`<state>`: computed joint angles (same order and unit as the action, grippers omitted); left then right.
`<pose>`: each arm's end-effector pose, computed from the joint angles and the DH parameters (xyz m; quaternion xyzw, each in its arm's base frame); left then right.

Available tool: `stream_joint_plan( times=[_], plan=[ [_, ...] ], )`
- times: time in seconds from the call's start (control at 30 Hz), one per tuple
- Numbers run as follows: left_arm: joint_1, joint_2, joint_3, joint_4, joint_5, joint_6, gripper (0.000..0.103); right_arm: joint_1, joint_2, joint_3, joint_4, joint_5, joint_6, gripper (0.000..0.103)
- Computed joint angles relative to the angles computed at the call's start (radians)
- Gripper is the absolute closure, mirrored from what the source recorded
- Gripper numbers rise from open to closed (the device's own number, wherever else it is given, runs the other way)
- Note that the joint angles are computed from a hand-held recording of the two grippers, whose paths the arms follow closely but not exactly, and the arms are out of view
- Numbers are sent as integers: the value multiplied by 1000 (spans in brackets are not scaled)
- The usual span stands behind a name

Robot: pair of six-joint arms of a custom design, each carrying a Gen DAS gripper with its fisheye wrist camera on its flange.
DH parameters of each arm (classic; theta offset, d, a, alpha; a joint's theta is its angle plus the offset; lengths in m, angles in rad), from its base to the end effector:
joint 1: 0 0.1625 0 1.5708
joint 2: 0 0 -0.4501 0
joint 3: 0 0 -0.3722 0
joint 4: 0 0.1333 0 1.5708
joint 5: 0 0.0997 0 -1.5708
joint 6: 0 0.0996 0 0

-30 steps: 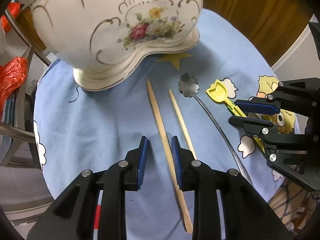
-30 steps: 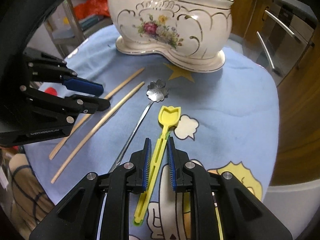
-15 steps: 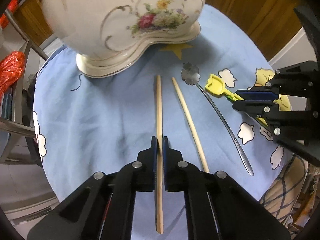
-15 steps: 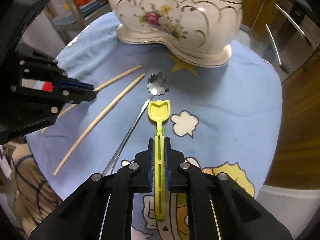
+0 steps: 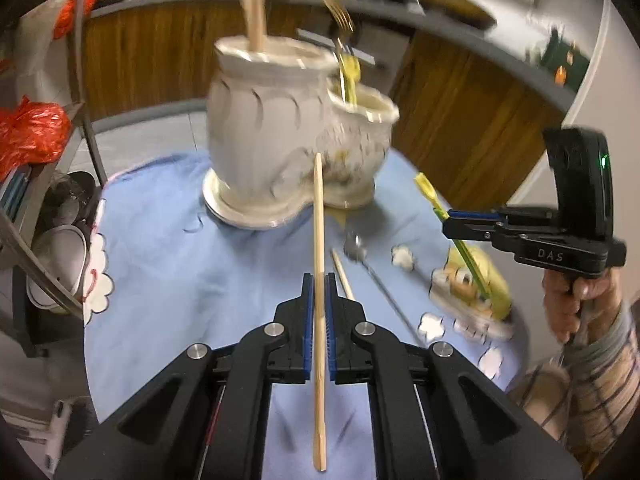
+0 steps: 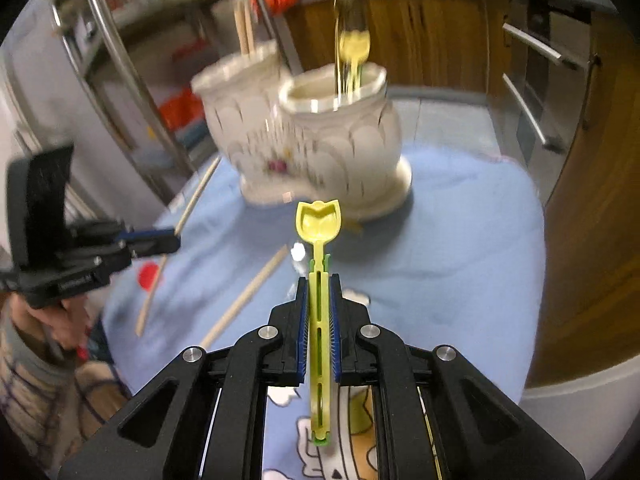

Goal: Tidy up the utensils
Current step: 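Grasp another chopstick with the left tool while the right tool grasps the second yellow spoon, then carry both items over the holder, lower them in and open both tools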

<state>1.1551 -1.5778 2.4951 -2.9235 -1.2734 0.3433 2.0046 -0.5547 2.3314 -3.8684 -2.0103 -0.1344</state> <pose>0.0058 -0.3892 0.2728 0.3280 0.9088 -0.2187 0.1368 0.2665 -0.3591 0.0067 0.2104 -0.9210 0.2799 0.1708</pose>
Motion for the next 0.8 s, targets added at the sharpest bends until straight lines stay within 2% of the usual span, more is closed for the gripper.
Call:
stream_joint_plan(
  times=[0.1,0.3,0.53,0.8],
  plan=[
    [9,-22,31,-104,-62,14,98,-12,11,14,-148,58,-12,93],
    [23,2,53,-282,-162,64,98,-22,54,-14,-307,108,-40,93],
    [-3,27,42,-356,-167,71,98,-59,90,-59,-346,163,-46,93],
    [-25,76,49,-546,-144,98,98,-65,100,-87,-442,196,-50,93]
  ],
)
